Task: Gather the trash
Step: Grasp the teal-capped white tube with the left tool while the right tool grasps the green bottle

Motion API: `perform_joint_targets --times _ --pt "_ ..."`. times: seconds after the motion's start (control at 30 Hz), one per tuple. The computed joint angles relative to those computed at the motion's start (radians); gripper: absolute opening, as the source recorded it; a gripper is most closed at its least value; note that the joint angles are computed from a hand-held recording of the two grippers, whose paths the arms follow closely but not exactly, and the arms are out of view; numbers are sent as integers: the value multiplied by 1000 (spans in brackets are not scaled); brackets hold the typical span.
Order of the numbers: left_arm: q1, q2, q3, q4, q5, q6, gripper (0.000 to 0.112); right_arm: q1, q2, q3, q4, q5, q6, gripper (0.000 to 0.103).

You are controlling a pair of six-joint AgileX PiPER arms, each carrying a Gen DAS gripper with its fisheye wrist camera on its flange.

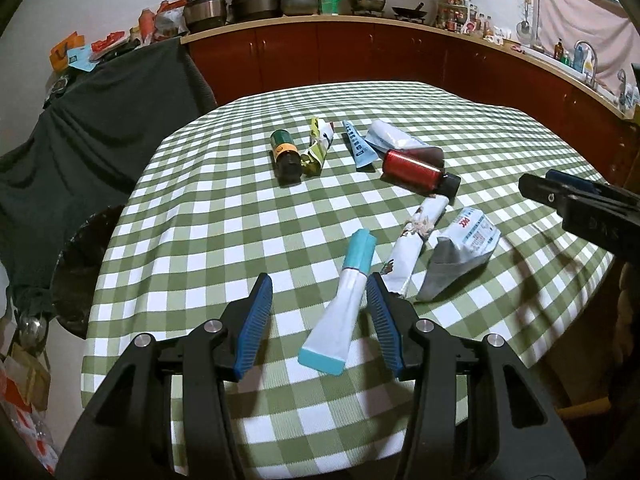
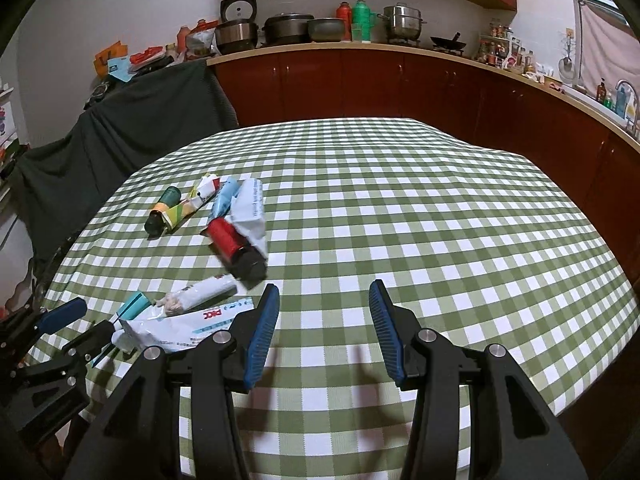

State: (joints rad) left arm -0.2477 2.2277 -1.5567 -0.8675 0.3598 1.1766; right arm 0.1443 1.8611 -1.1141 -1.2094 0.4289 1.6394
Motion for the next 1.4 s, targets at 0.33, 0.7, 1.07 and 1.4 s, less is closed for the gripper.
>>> perform_joint_targets --times 0.33,0.7,1.07,1.4 --pt "-4 21 -20 6 27 32 46 7 18 -27 37 0 -40 47" --pt "-6 74 -106 62 87 -43 16 9 35 -56 72 -10 -81 47" --pt "55 81 -152 107 36 -181 14 30 113 -221 254 -19 -309 47" --pt "152 140 -324 273 74 -402 14 61 360 -692 689 64 -831 47"
